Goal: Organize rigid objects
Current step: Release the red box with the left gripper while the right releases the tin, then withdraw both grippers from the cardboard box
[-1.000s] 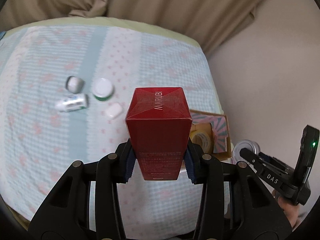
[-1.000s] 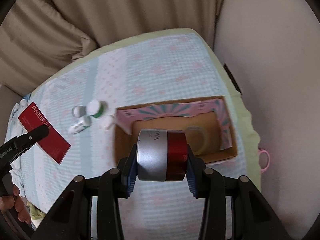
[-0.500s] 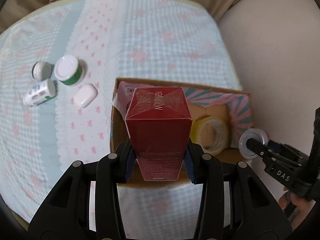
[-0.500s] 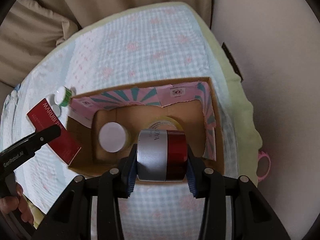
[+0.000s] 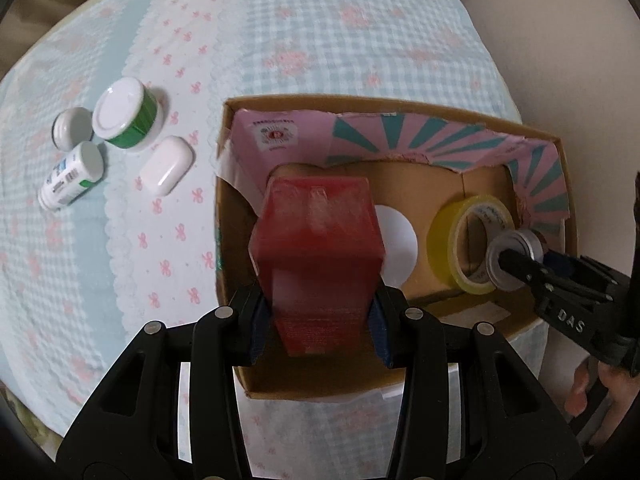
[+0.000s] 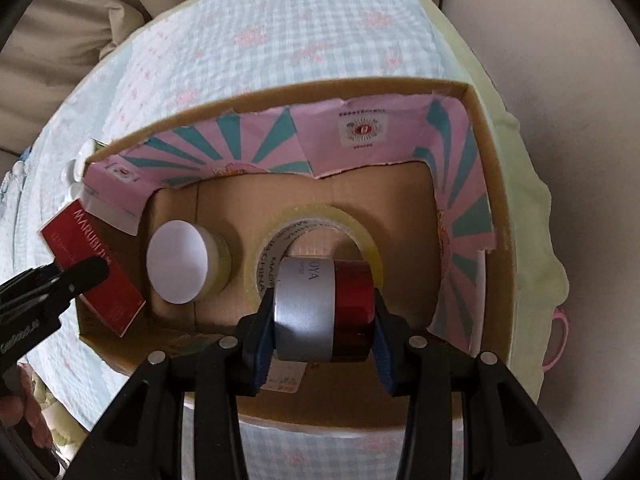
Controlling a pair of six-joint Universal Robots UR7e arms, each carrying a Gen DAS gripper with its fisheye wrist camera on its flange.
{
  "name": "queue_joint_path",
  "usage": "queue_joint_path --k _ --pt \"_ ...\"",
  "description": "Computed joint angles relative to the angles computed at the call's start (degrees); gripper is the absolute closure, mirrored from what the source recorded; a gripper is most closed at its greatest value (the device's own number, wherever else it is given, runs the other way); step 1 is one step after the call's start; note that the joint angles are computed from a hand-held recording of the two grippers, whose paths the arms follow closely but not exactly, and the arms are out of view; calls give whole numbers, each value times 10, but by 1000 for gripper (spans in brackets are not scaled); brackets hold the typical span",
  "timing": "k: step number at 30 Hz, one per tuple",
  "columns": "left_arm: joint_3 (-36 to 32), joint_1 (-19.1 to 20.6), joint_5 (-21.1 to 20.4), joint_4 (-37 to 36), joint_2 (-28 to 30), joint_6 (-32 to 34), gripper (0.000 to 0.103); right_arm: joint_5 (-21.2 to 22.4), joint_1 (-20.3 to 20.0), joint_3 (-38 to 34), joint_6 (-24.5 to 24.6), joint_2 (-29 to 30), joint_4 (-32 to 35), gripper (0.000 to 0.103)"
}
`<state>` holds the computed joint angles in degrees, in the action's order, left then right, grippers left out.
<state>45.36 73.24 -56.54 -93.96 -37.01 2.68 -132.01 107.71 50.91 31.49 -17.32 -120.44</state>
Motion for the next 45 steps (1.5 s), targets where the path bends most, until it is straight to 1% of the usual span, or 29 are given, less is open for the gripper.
queue_joint_path --k 1,2,3,4,7,13,19,23,30,36,40,42,45 --pt "1 -1 2 5 -1 4 54 2 -1 -3 2 1 1 63" --pt "8 -3 5 1 -7 12 40 5 -1 -3 0 2 -7 51" --pt "15 -3 4 -2 -13 19 2 5 -1 -4 2 2 -11 37" --pt "25 -4 2 -12 -22 25 0 0 1 -3 3 1 -18 0" --pt "37 -4 11 -16 -40 23 0 7 4 24 -1 -16 -56 0" --pt "31 2 16 -12 -52 -7 0 0 13 55 19 -37 -68 0" --pt "68 0 18 -38 -81 -6 0 -1 22 34 20 -30 -37 0" --pt "92 -2 17 -51 -103 -6 0 -2 28 31 20 -30 -37 0" --pt "123 -7 15 -72 -145 -5 0 -18 50 27 16 -31 -43 0" --pt "146 -12 19 -88 -194 -1 0 -36 78 15 12 -27 -45 0" --pt "155 -15 22 -100 -227 10 0 -52 104 -7 2 -15 -41 0" --pt "156 -14 20 -103 -241 15 0 -60 116 -22 -3 -7 -37 0" --pt "148 -11 4 -102 -259 27 0 -72 134 -48 -8 9 -31 0"
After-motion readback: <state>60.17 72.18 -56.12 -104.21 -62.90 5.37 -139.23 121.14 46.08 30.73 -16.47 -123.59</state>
